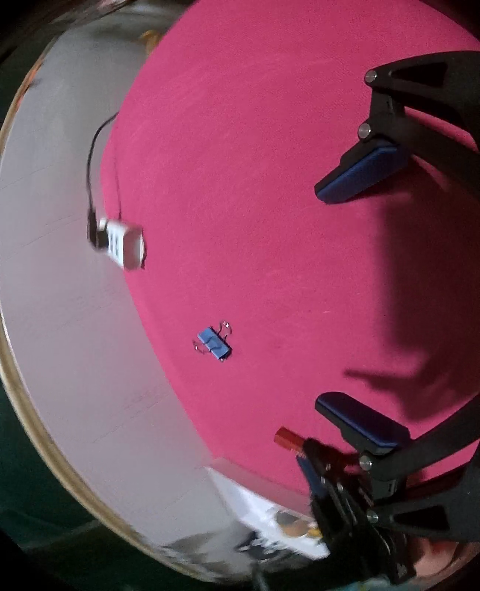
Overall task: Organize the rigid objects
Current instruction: 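Grasp the red stick case with the left tool while the right tool grasps the blue binder clip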
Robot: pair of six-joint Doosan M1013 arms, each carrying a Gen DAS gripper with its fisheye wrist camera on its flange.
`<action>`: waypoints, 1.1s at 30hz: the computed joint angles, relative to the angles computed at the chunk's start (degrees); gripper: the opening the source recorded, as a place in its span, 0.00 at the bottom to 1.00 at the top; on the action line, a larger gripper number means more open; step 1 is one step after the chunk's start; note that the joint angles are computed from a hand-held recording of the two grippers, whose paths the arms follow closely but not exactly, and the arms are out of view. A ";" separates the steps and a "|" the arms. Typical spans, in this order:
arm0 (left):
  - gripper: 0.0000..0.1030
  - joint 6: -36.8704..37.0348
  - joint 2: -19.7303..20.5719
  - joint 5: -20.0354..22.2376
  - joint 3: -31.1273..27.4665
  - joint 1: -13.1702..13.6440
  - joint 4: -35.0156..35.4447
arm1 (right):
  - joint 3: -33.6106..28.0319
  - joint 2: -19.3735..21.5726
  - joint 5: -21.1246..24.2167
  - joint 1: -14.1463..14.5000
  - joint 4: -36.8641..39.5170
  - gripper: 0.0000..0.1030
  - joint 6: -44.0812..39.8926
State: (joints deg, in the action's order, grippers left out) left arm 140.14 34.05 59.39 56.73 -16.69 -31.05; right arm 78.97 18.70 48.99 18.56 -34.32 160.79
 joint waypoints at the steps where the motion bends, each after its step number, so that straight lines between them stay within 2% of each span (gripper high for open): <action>1: 0.16 -0.23 0.05 0.37 -0.06 0.03 -0.36 | -1.23 0.82 -0.11 -0.87 2.26 1.00 -5.40; 7: 0.16 -0.55 0.24 0.50 -0.29 -0.05 -0.43 | -7.26 4.81 -1.21 -4.30 12.20 1.00 -29.40; 11: 0.16 -0.48 0.46 0.97 -0.65 0.15 -0.72 | -11.45 7.55 0.47 -5.45 15.60 1.00 -38.50; 14: 0.16 -0.62 0.52 1.26 -0.80 0.17 -0.56 | -14.21 9.40 2.67 -5.04 15.37 1.00 -45.13; 20: 0.16 -0.61 0.61 1.43 -0.94 0.23 -0.67 | -16.51 11.05 2.48 -5.54 18.38 0.99 -50.08; 27: 0.16 -0.54 0.47 0.92 -0.68 0.08 -0.06 | -15.64 10.56 -0.14 -5.54 20.66 0.78 -53.65; 29: 0.16 -0.34 0.22 0.29 -0.28 -0.07 0.43 | -15.92 10.76 -0.31 -5.50 20.82 0.75 -54.25; 31: 0.16 -0.47 0.13 0.07 -0.15 -0.16 0.63 | -16.90 11.31 -0.18 -5.68 21.08 0.65 -54.76; 33: 0.16 -0.53 0.12 0.04 -0.12 -0.15 0.59 | -17.12 11.31 0.10 -5.95 21.48 0.61 -55.40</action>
State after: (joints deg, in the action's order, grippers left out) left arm 139.61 34.17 59.43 56.61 -16.85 -30.46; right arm 61.84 30.01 49.09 12.61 -12.84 105.39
